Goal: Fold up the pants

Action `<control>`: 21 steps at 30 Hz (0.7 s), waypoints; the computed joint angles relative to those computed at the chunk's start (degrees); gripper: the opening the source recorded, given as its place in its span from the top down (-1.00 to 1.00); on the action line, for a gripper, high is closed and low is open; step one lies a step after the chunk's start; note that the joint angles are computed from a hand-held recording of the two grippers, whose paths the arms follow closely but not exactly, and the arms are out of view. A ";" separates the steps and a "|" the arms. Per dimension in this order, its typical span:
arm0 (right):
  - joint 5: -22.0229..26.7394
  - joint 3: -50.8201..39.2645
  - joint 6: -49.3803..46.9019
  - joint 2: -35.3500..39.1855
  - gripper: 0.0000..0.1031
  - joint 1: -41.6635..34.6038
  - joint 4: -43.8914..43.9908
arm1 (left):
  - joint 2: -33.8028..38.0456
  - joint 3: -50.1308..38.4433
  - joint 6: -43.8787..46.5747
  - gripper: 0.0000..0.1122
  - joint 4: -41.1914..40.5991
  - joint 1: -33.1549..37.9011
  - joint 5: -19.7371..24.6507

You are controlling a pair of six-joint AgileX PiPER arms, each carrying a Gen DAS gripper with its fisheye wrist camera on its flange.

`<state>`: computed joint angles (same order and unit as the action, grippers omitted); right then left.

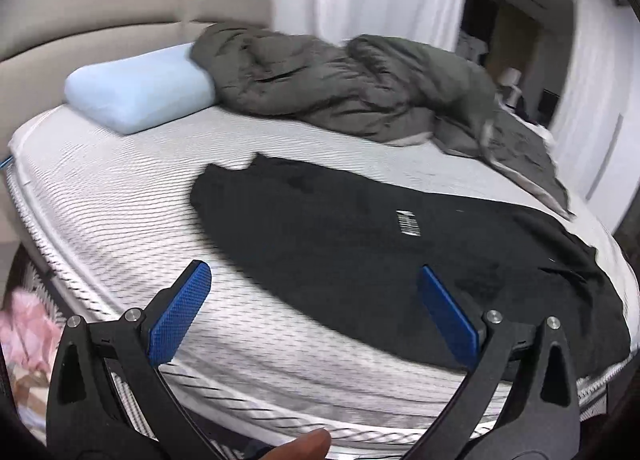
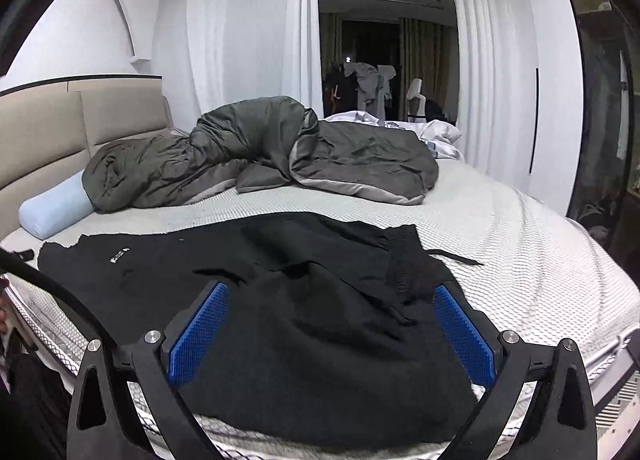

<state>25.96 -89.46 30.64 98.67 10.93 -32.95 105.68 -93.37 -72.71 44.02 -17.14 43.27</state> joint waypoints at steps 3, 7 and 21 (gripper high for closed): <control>-1.15 3.26 2.33 -1.95 -1.00 -0.76 -1.20 | -0.88 1.48 3.18 -0.82 -4.59 4.07 -0.52; -5.14 7.92 4.70 -3.14 -1.00 -3.30 1.38 | 0.49 1.97 9.67 -0.75 -15.13 11.14 -5.78; -8.43 18.44 29.93 -7.54 -1.00 -4.72 -13.87 | 10.42 -3.37 40.19 0.94 -48.47 26.41 -16.51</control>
